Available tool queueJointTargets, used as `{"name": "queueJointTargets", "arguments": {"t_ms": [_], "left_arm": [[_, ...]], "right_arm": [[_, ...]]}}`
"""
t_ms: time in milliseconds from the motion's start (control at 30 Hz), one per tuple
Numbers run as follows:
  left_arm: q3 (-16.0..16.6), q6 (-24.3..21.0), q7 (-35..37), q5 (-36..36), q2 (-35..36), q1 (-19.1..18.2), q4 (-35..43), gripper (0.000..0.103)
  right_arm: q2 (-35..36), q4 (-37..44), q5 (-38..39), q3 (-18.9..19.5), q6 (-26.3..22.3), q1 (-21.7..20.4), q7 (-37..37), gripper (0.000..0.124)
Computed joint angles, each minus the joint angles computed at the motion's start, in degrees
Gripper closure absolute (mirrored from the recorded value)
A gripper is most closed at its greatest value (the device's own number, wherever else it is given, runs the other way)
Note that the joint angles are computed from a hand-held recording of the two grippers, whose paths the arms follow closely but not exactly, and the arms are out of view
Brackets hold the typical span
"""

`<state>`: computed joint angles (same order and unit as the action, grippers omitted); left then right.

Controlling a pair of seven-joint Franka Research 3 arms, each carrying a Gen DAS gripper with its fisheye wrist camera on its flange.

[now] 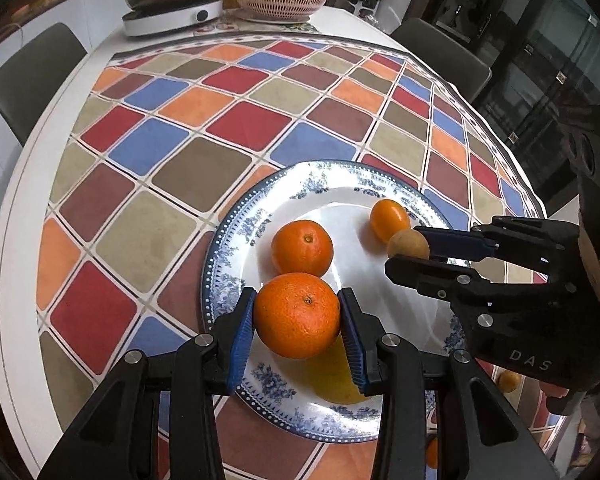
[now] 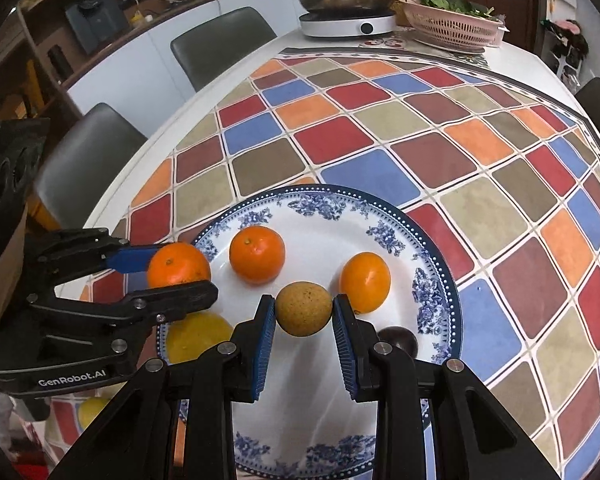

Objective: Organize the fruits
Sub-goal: 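Open the left tool to drop the orange on the plate while the right tool releases the brown pear, then withdraw both tools from the plate toward the remaining fruits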

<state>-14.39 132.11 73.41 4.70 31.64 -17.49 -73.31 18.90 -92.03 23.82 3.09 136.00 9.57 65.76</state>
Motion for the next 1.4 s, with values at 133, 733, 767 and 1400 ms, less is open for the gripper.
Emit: {"name": "queueJointTargets", "arguments": {"t_ms": [133, 733, 767, 1400], "left_arm": [[0.5, -0.4, -0.8, 0.9, 0.3, -0.5, 0.6, 0.052], [2.7, 7.1, -13.3, 15.3, -13.1, -4.8, -12.5, 0.050], [2.6, 7.7, -14.1, 15.9, -14.1, -4.8, -13.6, 0.049], [-1.7, 11.8, -36.6, 31.8, -31.2, -5.1, -32.1, 0.036]], "right_arm": [[-0.2, -0.2, -0.6, -0.3, 0.3, 0.2, 0.7, 0.093], [-13.2, -12.4, 2.5, -0.5, 8.7, 0.4, -4.2, 0.092], [-14.0, -13.2, 2.7, -0.5, 9.1, 0.5, -4.6, 0.092], [-32.6, -31.7, 6.0, -2.5, 15.1, 2.5, -5.2, 0.082]]}}
